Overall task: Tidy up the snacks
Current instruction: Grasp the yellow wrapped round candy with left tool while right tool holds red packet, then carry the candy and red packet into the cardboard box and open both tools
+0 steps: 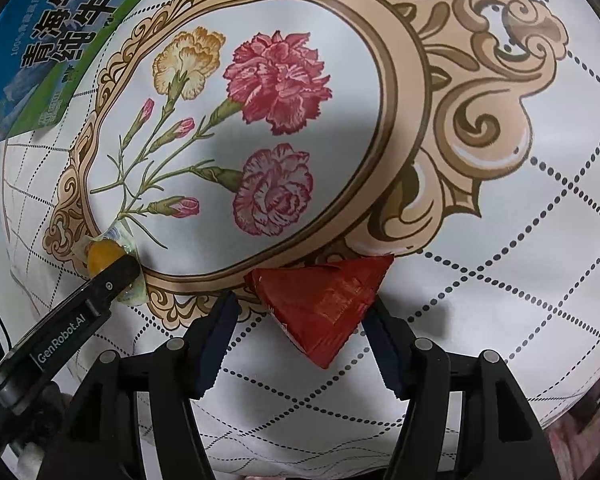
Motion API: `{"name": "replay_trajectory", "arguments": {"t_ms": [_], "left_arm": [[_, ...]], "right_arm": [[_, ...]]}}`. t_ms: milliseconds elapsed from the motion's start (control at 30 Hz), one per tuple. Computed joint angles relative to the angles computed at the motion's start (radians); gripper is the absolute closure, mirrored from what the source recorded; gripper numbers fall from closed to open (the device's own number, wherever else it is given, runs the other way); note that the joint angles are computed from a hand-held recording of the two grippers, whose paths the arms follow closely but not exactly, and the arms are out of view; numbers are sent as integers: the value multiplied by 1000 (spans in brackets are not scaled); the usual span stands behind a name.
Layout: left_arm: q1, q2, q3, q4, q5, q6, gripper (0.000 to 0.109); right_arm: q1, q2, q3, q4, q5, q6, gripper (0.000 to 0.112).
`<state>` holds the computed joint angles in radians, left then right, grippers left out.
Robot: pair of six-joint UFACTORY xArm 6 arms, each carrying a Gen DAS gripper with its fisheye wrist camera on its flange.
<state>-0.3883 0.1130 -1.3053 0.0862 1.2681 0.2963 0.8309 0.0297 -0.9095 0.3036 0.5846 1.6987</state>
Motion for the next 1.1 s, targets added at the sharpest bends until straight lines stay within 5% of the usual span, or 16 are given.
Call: {"name": "replay_trajectory", "arguments": {"t_ms": [300, 733, 933, 1100], "left_arm": [[-27, -69, 122, 7, -104, 6, 67], [-4, -223, 138, -130, -9, 25, 67], [-4, -137, -126, -247, 104, 24, 67], [-11, 99, -543, -290, 232, 8, 67]], "right_arm": [[7, 4, -17, -88, 73, 45, 66], [49, -95, -43, -306, 159, 180, 68], [19, -215, -61, -443, 241, 228, 68], [-99, -272, -150, -507, 324, 130, 68]]}}
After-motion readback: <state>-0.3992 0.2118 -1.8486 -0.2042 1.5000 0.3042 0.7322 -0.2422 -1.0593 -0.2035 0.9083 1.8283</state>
